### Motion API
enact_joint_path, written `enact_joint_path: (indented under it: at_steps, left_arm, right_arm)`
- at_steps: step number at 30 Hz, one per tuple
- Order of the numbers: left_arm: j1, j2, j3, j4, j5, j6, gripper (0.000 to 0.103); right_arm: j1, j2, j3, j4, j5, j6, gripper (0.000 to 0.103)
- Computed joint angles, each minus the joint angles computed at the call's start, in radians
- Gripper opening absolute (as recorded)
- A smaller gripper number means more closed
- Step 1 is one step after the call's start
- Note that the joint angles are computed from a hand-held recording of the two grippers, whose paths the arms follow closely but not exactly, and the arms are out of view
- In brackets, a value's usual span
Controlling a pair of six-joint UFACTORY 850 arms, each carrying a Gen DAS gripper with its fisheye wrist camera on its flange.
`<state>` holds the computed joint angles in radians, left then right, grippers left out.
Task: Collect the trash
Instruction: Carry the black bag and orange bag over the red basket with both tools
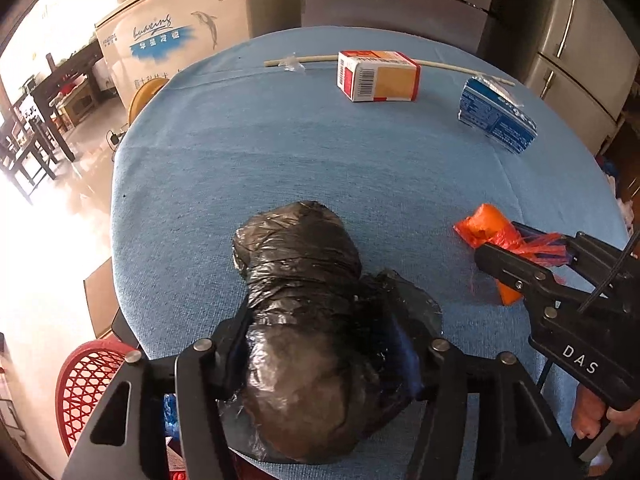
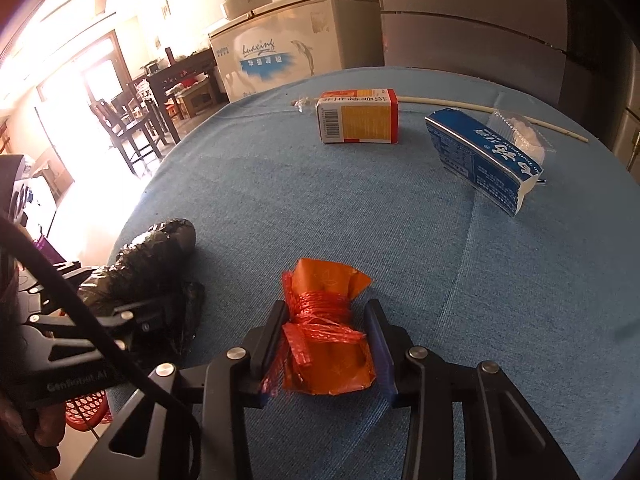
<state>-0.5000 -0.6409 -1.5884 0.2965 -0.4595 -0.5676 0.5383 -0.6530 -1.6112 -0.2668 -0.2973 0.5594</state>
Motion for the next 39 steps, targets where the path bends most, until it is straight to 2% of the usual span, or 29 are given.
enact_joint_path:
  at_steps: [7,16,21,25,31,34,36,38,39]
  left_arm:
    - [-0.003,-0.003,0.001,0.026,0.0,-0.026,0.068]
    - [-0.003,-0.007,-0.004,-0.003,0.0,0.012,0.076]
    - [-0.004,-0.009,-0.005,-0.032,-0.002,0.042,0.085]
    - [-0.004,-0.017,-0.016,-0.039,-0.006,0.047,0.085]
    - [-0.012,-0.023,-0.022,-0.004,-0.012,0.013,0.085]
    - [-0.014,-0.015,-0.01,0.03,-0.008,-0.036,0.08]
    - [-0.013,-0.009,-0.005,0.062,-0.012,-0.089,0.071]
    - [-0.011,-0.005,-0.002,0.082,-0.014,-0.126,0.055]
    - [-0.009,-0.004,-0.002,0.091,-0.016,-0.141,0.05]
  right_arm:
    - [-0.012,0.005,0.002,0.11,0.0,-0.085,0.044]
    - [-0.006,-0.002,-0.017,0.063,-0.033,-0.039,0.043]
    - [-0.013,-0.005,-0.024,0.126,-0.038,-0.085,0.043]
    - [-0.025,-0.002,-0.017,0.211,-0.017,-0.13,0.042]
    - [-0.016,0.002,-0.002,0.102,0.007,-0.04,0.041]
    - [-0.015,0.008,0.012,0.082,0.029,-0.027,0.041]
    - [-0.018,0.015,0.028,0.101,0.054,-0.039,0.041]
    - [-0.021,0.018,0.036,0.131,0.068,-0.064,0.041]
    - [-0.022,0.019,0.038,0.141,0.072,-0.071,0.041]
